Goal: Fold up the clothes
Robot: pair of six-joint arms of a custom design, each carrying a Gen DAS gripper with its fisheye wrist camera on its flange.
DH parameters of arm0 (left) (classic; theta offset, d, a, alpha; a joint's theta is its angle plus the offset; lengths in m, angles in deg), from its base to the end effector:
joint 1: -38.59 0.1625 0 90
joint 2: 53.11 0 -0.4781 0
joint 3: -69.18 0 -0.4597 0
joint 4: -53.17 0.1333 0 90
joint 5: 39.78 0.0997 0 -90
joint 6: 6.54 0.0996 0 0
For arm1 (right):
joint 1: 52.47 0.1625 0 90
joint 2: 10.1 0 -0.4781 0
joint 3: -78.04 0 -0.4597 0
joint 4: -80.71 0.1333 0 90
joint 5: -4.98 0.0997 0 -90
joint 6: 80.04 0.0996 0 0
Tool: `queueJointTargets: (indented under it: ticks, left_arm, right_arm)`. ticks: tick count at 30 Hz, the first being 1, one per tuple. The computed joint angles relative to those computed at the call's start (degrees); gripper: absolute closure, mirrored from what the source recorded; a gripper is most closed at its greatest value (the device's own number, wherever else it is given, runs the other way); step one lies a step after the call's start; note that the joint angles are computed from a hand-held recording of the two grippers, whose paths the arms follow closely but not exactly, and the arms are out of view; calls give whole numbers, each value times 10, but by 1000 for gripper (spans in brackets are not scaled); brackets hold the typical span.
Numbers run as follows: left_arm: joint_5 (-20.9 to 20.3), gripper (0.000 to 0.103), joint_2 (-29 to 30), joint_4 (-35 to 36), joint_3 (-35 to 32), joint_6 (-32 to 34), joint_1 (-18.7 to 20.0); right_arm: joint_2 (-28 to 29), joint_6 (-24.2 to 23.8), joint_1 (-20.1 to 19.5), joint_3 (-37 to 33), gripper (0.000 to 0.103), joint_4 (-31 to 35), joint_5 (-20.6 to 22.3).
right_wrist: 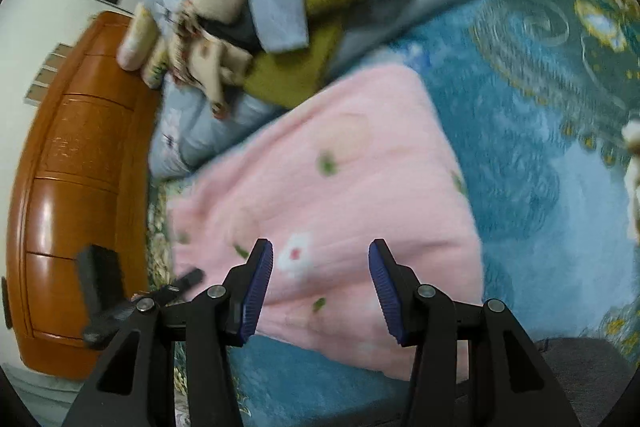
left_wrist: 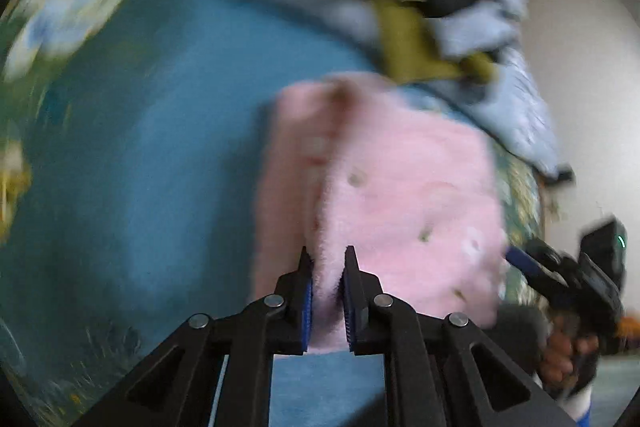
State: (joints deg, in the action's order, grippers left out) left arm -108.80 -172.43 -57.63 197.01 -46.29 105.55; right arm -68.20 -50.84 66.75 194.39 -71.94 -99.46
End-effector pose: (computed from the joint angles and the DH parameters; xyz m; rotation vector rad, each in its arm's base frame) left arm 0.0233 -0.3769 0.4417 -0.4770 2.8514 -0.5444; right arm 0.3882 -0.4719 0.0890 -0.0138 -2.9459 0.2809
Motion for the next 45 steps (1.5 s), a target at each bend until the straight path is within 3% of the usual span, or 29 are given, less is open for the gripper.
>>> queueJointTargets:
  ticks: [3, 5, 6, 13, 16, 21, 24, 26, 31, 36, 41, 45]
  left_arm:
    - [1, 79, -15, -20, 12, -16, -4]
    - [22, 53, -20, 0, 11, -22, -23]
    - [34, 46, -21, 16, 11, -24, -31]
    - [47, 44, -22, 23, 20, -50, -13]
    - [66, 46, -38, 39, 9, -63, -55]
    - [109, 46, -8, -7, -13, 29, -135]
    - [114, 46, 37, -56, -18, 97, -125]
    - [103, 46, 70, -93, -19, 124, -96]
    - [83, 48, 105, -110, -19, 113, -27]
    - [38, 47, 84, -111, -23, 112, -18]
    - [12, 36, 34, -110, -20, 115, -16]
    - [-22, 26, 19, -93, -8, 83, 32]
  right_arm:
    - [14, 16, -5, -11, 52, 31, -2]
    - [18, 21, -6, -15, 52, 40, -6]
    - [19, 23, -6, -16, 52, 41, -9]
    - [21, 46, -15, -16, 52, 67, -16]
    - [22, 34, -8, -23, 52, 76, -23]
    - [30, -26, 13, -55, 52, 73, -58]
    - [47, -38, 18, -87, 52, 76, -87]
    - [54, -43, 18, -96, 52, 66, -96]
    - [70, -7, -2, -99, 52, 70, -72]
    - [84, 18, -16, -103, 52, 98, -74]
    - [47, -60, -19, -88, 52, 53, -34]
    - [8, -99, -49, -63, 39, 34, 14]
